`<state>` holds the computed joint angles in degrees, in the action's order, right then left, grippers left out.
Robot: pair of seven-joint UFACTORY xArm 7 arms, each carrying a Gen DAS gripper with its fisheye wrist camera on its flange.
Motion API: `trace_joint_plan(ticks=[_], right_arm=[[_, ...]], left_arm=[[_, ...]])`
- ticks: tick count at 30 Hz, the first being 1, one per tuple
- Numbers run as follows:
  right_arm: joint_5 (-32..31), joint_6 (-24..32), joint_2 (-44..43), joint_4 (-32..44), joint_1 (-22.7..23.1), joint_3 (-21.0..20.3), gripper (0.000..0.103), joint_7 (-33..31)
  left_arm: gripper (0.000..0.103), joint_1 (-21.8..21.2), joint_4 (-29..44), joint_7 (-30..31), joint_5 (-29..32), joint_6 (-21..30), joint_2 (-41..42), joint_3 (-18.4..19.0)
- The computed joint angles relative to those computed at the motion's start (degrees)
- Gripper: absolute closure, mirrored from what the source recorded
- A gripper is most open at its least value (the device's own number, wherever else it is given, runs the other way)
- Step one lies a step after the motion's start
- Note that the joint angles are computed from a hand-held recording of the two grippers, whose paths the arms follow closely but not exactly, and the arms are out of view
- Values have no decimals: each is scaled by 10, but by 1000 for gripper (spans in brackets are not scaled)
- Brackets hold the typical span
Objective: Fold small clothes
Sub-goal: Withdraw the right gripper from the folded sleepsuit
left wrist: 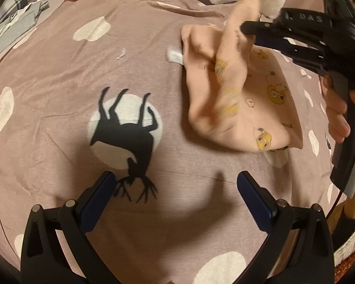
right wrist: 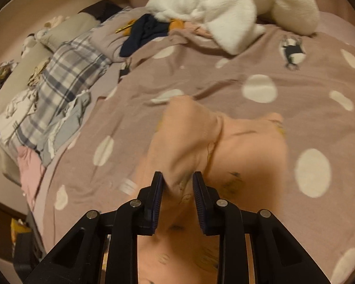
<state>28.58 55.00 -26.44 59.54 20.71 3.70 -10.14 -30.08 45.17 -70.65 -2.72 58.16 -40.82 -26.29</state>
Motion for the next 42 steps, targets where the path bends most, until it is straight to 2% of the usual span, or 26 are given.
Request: trace_joint_plan(ticks=[3, 7, 12, 15, 17, 18, 20, 21, 22, 28, 32, 37, 40, 42], right_arm=[[-11, 1, 1, 2, -3, 10, 74, 18], [3, -3, -15, -6, 2, -3, 74, 11], [-27, 18, 43, 37, 5, 23, 74, 28], [51, 46, 62, 43, 21, 2, 74, 21], [62, 45, 46, 35, 15, 1, 74, 13], [43, 45, 38, 36, 7, 6, 70, 19], [-7, 51, 22, 38, -10, 15, 55, 35], [-17, 55, 13, 37, -14, 12, 42, 36], [-19, 57, 6, 35, -16, 6, 34, 32], [-30, 83, -37, 18, -38, -24, 24, 13], [-34, 100, -53, 8, -49, -39, 24, 4], [-31, 124, -72, -11, -64, -54, 24, -6], [-25, 129, -86, -27, -69, -62, 24, -18], [-18, 134, -94, -39, -72, -68, 24, -22]], left_arm=[[0, 0, -4, -5, -2, 3, -9, 1], [0, 1, -8, -10, -4, 8, -18, 1], [1, 2, -8, -14, -3, 3, -16, -3], [1, -5, -13, -5, -8, 4, -23, 5], [1, -2, -16, -4, -8, 3, -27, 8], [1, -1, -20, -3, -8, 2, -30, 10], [0, 1, -25, 5, -9, -2, -36, 16], [0, 2, -27, 10, -8, -9, -36, 17], [0, 3, -29, 15, -8, -17, -34, 18], [0, -3, -43, 39, -41, -110, -21, 44], [0, 18, -28, 45, -27, -133, 2, 42], [0, -7, -47, 66, -73, -223, 28, 72], [0, -9, -47, 70, -80, -252, 41, 74], [0, -22, -63, 76, -100, -300, 44, 84]])
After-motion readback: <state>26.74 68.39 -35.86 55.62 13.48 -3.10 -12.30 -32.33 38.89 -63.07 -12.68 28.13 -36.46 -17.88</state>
